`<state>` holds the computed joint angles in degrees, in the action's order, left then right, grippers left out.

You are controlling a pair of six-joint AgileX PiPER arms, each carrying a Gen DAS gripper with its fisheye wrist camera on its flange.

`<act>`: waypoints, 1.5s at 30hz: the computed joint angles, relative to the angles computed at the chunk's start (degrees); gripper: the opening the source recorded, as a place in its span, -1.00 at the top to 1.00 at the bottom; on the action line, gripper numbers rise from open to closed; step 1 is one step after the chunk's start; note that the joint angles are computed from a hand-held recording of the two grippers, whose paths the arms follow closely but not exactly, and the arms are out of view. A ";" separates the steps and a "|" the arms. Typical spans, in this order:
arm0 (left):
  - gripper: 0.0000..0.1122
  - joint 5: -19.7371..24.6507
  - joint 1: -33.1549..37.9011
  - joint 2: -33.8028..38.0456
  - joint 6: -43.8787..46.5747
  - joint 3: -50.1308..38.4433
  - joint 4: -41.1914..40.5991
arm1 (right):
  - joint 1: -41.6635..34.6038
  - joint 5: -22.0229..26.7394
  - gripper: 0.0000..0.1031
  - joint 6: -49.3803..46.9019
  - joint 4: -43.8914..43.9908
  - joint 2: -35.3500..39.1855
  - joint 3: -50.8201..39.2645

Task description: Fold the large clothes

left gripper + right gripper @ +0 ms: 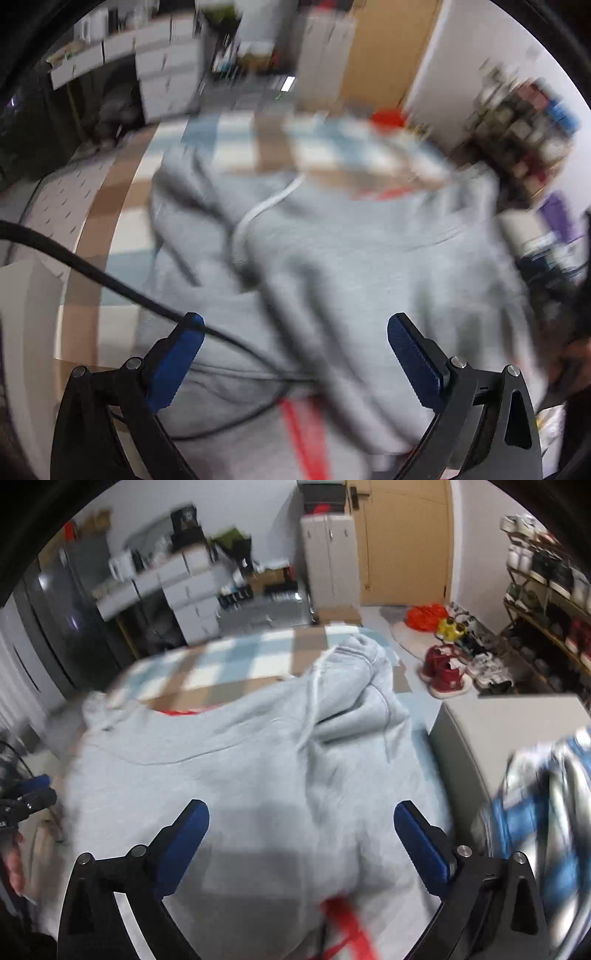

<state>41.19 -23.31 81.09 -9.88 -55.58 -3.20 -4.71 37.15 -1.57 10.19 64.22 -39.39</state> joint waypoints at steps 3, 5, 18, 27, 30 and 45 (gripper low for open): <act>-0.73 1.35 3.33 8.03 3.01 -2.45 -2.62 | -0.33 1.62 -0.93 0.45 -1.98 11.90 -5.07; -0.81 -0.34 4.29 9.80 4.36 -2.70 -3.40 | 1.97 1.96 -0.87 4.39 -6.50 17.57 -7.18; -0.82 3.66 2.82 21.50 3.25 -17.45 2.57 | 5.51 -1.98 -0.85 1.02 -4.35 29.17 -15.35; -0.82 8.54 5.17 29.96 3.40 -30.28 2.52 | 2.98 -0.90 -0.85 -2.62 -2.40 38.61 -27.49; -0.82 5.74 5.36 28.21 3.36 -27.00 2.51 | 3.05 -2.62 -0.89 -4.83 -3.04 39.23 -28.08; -0.82 -1.86 -8.16 -4.04 7.28 1.41 -12.17 | 24.06 -8.46 0.63 3.13 -8.46 6.37 1.11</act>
